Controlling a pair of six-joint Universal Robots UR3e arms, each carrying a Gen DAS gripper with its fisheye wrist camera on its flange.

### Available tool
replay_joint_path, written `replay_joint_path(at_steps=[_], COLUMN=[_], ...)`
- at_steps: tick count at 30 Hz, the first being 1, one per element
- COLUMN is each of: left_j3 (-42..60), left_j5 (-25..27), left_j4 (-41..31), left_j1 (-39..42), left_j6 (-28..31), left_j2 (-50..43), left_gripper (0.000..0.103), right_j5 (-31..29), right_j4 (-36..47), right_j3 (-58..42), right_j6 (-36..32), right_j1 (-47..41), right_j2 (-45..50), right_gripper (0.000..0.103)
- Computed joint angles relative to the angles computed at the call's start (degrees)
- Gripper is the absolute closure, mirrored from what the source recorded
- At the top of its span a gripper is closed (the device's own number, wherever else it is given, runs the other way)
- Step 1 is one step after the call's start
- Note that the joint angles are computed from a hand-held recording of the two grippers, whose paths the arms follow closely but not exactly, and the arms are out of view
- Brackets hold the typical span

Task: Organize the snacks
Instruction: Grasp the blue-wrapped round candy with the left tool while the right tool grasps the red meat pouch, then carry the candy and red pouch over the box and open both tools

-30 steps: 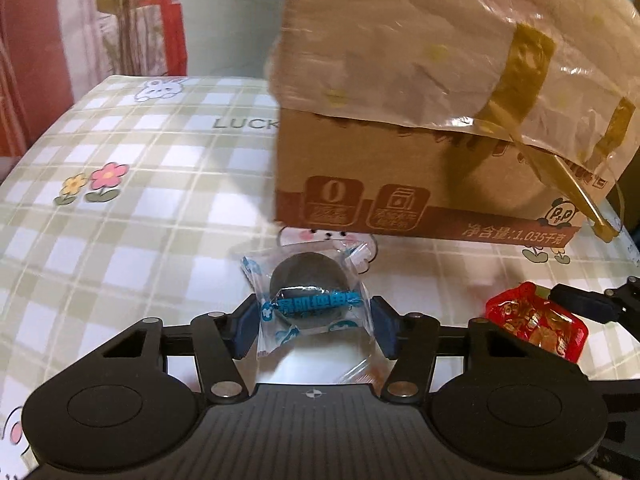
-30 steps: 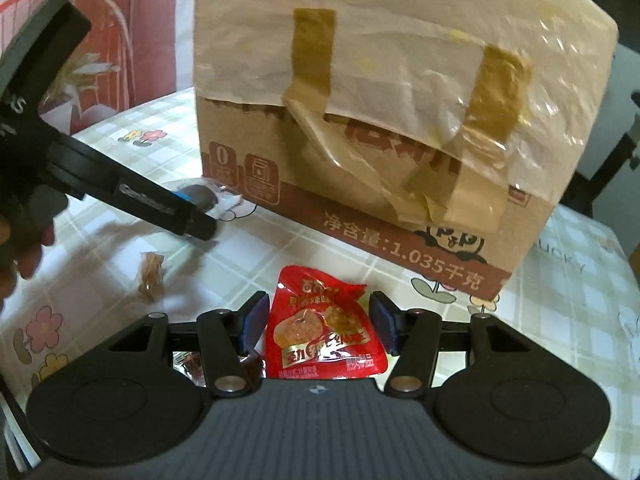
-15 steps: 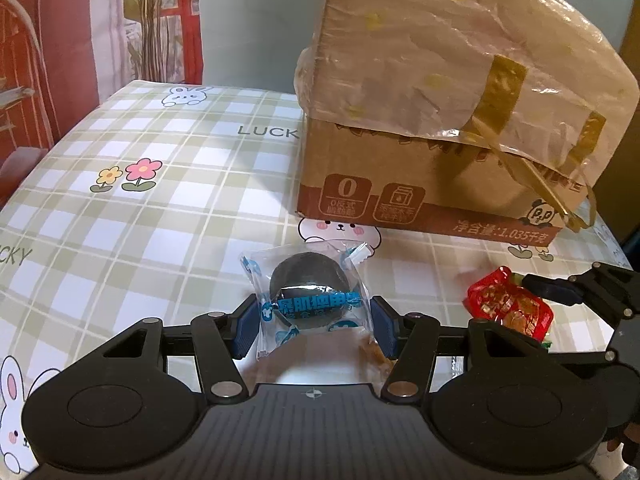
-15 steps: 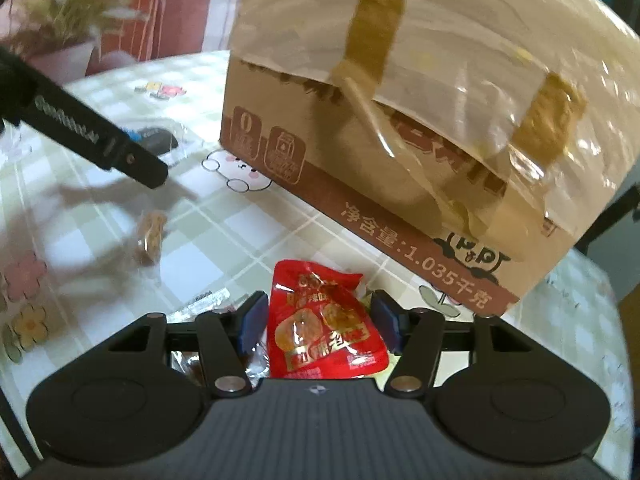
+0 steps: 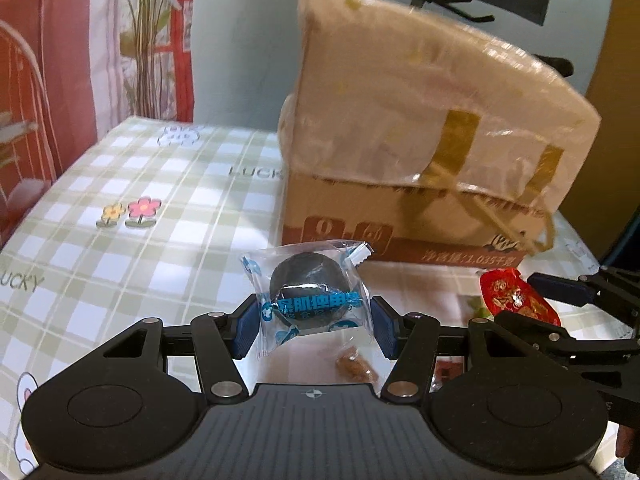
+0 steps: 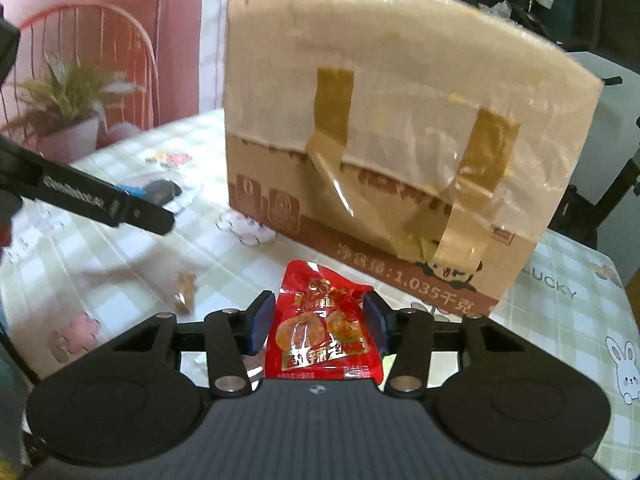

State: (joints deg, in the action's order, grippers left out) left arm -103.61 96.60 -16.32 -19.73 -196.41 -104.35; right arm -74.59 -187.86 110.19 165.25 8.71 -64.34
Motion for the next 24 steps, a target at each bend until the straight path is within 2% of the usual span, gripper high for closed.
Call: replay_joint_path(at_steps=[9, 15, 19, 24], left_j3=[2.39, 7.67, 13.83, 26.29], left_j5=[1.23, 1.45, 1.09, 0.19], left_j4=[1.96, 1.91, 1.24, -1.95], left_j1=[-1.66, -2.24, -1.96, -1.28], left_j6=[2.41, 5.25, 7.31, 9.95], left_j2=[2.18, 2.15, 0.25, -5.54], left_gripper=[0.042, 0.042, 0.042, 0.042], right_j5=[2.89, 4.57, 6.56, 7.03], right_j4=[-5.0, -7.27, -7.05, -4.57], right_j3=[2.02, -0.18, -4.04, -13.46], right_j6=[0.79, 2.13, 3.1, 2.3], right_j1=[-0.32, -1.26, -2.97, -4.81], right_j2=[-5.77, -7.82, -7.96, -4.35], right_gripper=[0.052, 0.052, 0.052, 0.052])
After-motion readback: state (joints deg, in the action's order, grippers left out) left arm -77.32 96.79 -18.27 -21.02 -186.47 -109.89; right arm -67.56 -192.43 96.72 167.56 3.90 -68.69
